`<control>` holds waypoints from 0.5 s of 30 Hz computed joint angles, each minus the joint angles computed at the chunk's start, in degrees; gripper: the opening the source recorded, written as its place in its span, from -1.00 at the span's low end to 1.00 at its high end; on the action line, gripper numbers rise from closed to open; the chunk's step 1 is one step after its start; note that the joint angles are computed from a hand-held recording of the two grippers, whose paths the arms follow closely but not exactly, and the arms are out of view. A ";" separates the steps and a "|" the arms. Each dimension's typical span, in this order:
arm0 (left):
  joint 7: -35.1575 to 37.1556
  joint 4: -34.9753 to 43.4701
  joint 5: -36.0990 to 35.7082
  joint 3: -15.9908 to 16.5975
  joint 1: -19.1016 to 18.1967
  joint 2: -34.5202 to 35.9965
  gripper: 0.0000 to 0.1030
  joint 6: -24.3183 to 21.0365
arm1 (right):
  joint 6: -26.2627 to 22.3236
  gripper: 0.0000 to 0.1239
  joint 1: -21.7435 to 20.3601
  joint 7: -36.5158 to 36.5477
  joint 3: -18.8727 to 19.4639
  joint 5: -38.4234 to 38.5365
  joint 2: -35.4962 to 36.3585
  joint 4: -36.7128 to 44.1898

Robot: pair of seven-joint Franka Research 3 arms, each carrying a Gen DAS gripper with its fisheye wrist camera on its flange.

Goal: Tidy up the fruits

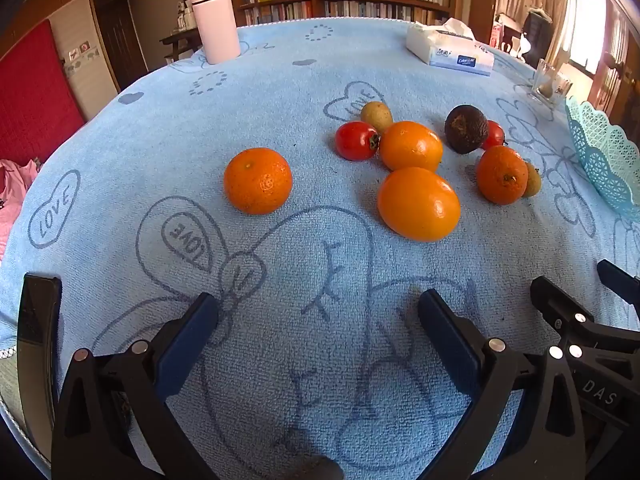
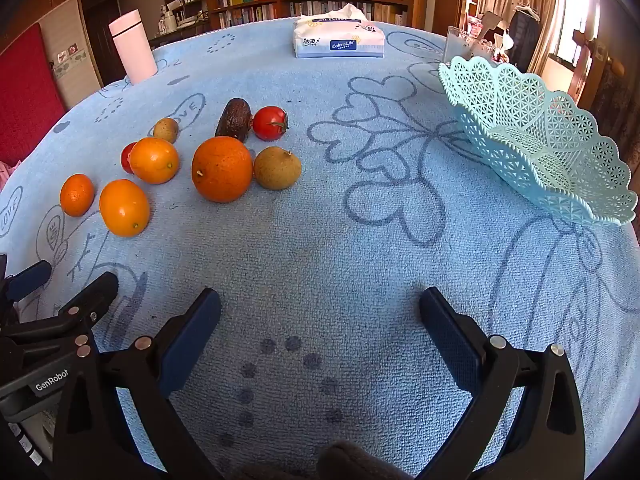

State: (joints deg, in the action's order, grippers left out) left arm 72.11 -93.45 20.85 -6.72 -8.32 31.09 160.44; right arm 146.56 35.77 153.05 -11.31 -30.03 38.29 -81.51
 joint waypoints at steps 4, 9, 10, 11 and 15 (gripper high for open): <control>0.02 0.11 0.15 0.08 -0.08 0.01 0.91 -0.26 | 0.16 0.63 0.04 0.09 -0.07 -0.02 -0.01 -0.06; -0.05 0.14 0.22 0.14 -0.15 0.02 0.91 -0.32 | 0.08 0.63 0.05 0.04 -0.08 -0.01 -0.01 -0.05; -0.05 0.14 0.22 0.14 -0.15 0.02 0.91 -0.32 | 0.08 0.63 0.05 0.04 -0.08 -0.01 -0.01 -0.05; 0.00 0.15 0.18 0.08 -0.10 0.02 0.91 -0.31 | 0.08 0.63 0.05 0.04 -0.08 -0.01 -0.01 -0.05; -0.11 0.14 0.25 0.15 -0.17 0.02 0.91 -0.32 | 0.08 0.63 0.05 0.04 -0.08 -0.01 -0.01 -0.05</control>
